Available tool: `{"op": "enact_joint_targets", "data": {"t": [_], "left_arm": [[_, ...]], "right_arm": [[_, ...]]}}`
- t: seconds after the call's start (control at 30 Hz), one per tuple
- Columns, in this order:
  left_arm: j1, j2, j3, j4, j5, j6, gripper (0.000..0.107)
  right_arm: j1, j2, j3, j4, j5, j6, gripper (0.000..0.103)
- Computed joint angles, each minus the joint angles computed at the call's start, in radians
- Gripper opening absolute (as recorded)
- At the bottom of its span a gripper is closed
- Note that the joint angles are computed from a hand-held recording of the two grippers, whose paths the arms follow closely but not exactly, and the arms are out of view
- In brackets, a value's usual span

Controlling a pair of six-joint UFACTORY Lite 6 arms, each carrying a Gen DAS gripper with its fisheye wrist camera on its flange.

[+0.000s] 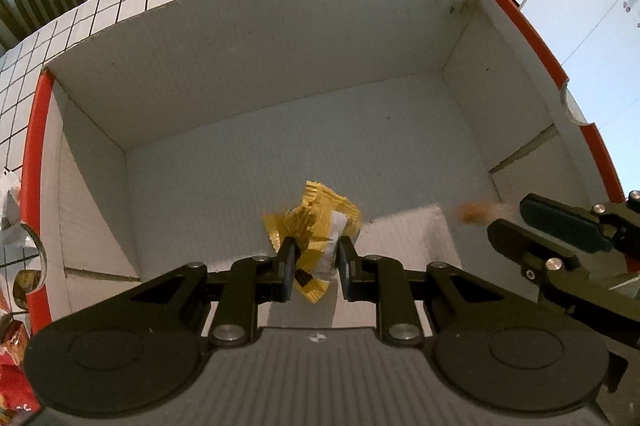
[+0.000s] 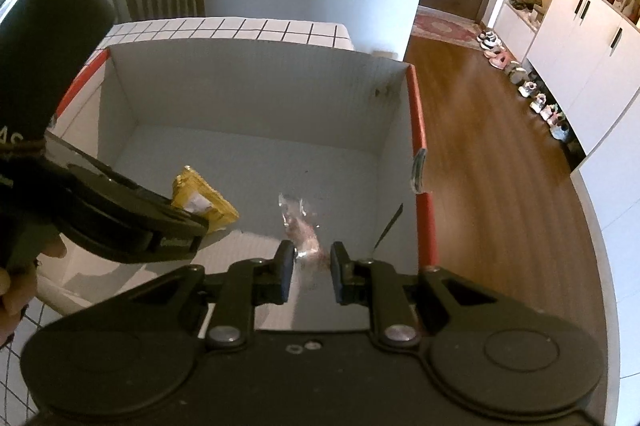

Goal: Organize snacks
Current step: 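Open the left tool dropping the yellow wrapper while the right tool releases the jerky bag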

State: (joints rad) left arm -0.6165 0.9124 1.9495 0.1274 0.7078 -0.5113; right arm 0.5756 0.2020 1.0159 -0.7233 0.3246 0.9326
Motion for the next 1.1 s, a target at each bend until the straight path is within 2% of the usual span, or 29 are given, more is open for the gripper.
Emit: {"op": "enact_joint_targets", "data": {"t": [0.23,0.33,0.4,0.5,0.7,0.97,1.0,1.07,1.1], "left_arm": [[-0.008,-0.032,-0.029,0.013,-0.002,-0.023,0.024],[-0.004,-0.077,-0.08,0.01,-0.028,-0.024,0.024],[-0.004,-0.131,-0.158,0.024,-0.061,-0.032,0.024],[0.0,-0.181,-0.223,0.029,-0.088,-0.039,0.024],[0.004,-0.308,-0.374,0.052,-0.138,-0.047,0.025],[0.025,-0.509,-0.551,0.044,-0.195,-0.025,0.027],[0.023,-0.539,-0.579,0.058,-0.206,-0.037,0.031],[0.023,-0.595,-0.627,0.078,-0.22,-0.055,0.049],[0.023,-0.626,-0.653,0.093,-0.23,-0.071,0.066]], "right_arm": [[-0.018,-0.022,-0.007,0.094,-0.004,-0.091,0.025],[-0.022,-0.045,-0.021,0.122,-0.013,-0.114,0.035],[-0.011,-0.062,-0.025,0.096,-0.009,-0.083,0.052],[0.0,-0.097,-0.045,0.026,0.001,-0.015,0.072],[0.019,-0.162,-0.068,0.011,0.02,0.006,0.079],[0.051,-0.255,-0.096,0.02,0.055,0.013,0.081],[0.059,-0.268,-0.098,0.018,0.063,0.016,0.082],[0.087,-0.29,-0.099,0.002,0.086,0.047,0.083],[0.098,-0.302,-0.1,-0.002,0.095,0.057,0.083]]}}
